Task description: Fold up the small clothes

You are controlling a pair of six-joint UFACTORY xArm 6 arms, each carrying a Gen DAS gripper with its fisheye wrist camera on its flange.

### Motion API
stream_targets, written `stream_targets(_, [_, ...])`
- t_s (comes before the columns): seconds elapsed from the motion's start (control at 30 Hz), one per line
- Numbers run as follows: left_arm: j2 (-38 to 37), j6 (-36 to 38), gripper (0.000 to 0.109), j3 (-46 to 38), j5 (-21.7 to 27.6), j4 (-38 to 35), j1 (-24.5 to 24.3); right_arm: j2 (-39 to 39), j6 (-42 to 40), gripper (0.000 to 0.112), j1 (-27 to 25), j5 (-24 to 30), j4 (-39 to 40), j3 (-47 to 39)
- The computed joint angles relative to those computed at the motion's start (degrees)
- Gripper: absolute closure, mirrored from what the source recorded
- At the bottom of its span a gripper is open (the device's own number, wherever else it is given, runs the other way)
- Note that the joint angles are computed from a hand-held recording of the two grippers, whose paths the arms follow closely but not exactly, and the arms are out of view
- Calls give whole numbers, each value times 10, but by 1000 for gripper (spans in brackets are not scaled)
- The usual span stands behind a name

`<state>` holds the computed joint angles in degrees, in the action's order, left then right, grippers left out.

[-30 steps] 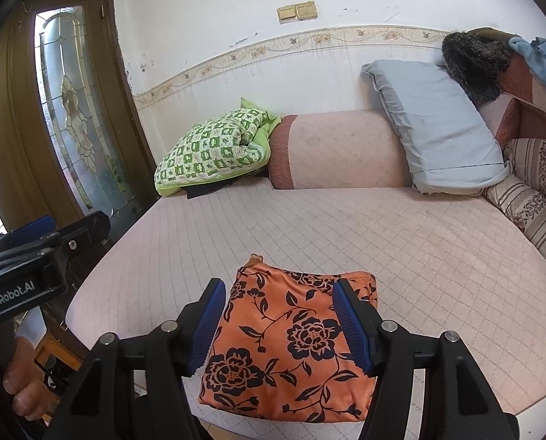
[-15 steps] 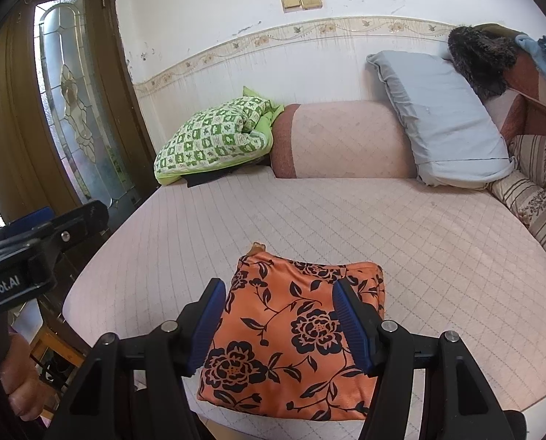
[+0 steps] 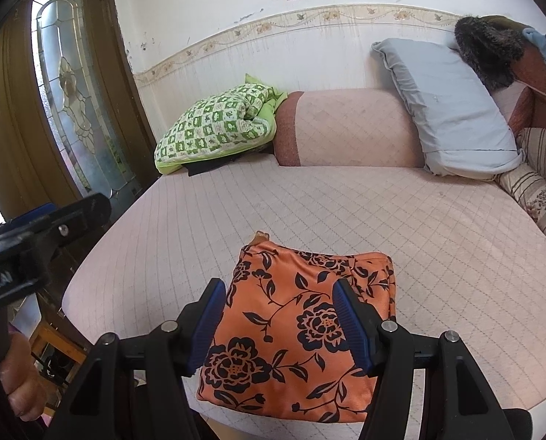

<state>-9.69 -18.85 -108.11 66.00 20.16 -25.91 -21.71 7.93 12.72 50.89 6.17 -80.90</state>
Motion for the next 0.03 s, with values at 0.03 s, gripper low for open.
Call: stream_targets(0.03, [1, 2, 9, 1, -4, -8, 3, 2, -6, 48, -3, 1, 9, 0])
